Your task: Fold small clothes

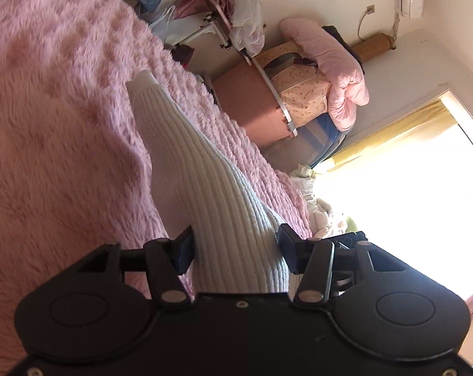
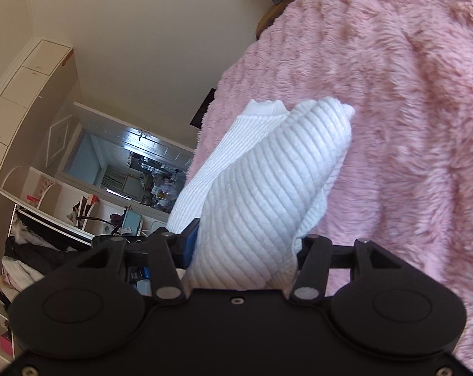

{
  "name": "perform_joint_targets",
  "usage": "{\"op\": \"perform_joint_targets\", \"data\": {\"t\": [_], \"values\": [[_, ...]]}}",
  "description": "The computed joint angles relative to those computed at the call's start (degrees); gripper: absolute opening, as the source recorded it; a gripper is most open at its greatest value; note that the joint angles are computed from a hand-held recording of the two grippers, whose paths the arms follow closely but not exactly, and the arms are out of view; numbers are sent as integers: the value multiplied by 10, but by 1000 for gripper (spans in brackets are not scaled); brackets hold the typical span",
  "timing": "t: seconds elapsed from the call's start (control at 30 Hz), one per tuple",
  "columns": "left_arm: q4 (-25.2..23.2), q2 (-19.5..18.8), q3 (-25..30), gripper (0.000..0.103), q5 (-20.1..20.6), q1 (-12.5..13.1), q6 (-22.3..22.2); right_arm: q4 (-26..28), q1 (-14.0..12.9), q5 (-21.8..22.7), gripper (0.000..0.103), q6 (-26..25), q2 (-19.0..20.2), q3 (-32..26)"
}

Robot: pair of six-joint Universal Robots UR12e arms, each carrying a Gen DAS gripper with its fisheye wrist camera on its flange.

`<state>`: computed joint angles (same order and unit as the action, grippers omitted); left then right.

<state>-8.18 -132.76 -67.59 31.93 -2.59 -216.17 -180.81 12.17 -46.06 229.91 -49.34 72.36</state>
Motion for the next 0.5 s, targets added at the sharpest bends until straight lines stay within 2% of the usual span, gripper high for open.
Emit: {"op": "perform_joint_targets", "data": {"t": [0.07,0.2,0.33,0.5], "values": [[10,19,-17,54,1,6,10,-2,6,2,54,-2,1,-14],[29,67,-78,54,9,23,23,16,24,7,53,-40,2,-42],[30,105,-136,54,26,38,32,38,40,2,53,-90,-1,-44],[33,137,-211,54,52,50,37,56,56,-8,53,-118,2,-29]]}}
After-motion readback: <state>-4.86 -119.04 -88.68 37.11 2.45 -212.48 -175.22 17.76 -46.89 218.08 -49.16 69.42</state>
